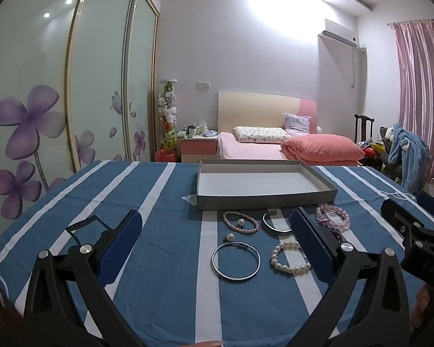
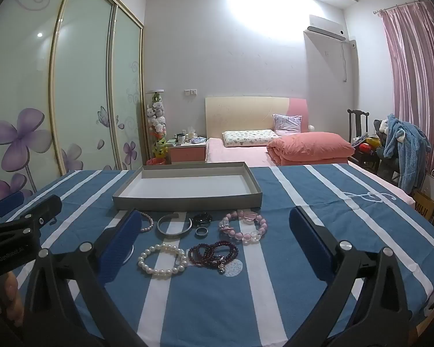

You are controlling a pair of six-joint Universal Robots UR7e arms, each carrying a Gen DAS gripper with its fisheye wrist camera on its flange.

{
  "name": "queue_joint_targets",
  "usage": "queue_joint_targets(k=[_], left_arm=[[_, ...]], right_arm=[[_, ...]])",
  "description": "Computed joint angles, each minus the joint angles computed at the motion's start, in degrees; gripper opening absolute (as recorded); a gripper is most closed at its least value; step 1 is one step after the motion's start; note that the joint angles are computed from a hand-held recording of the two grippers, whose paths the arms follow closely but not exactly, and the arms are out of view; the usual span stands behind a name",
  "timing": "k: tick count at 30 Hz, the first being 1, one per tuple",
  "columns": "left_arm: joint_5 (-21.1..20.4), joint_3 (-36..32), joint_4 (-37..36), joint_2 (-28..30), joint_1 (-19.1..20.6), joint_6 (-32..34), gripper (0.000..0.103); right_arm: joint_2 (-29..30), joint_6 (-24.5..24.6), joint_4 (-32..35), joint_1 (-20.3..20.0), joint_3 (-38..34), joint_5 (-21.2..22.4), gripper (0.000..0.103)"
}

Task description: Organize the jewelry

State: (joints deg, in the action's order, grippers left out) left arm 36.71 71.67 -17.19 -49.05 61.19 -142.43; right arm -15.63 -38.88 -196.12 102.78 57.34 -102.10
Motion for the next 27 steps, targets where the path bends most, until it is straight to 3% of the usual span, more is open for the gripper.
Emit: queue_joint_targets(k=[27], left_arm=[[-0.01, -0.21, 0.52, 0.07, 0.00, -0.47, 0.101]], right_arm=[[0.05, 0.09, 0.03, -0.01, -0.02, -0.07, 0.099]])
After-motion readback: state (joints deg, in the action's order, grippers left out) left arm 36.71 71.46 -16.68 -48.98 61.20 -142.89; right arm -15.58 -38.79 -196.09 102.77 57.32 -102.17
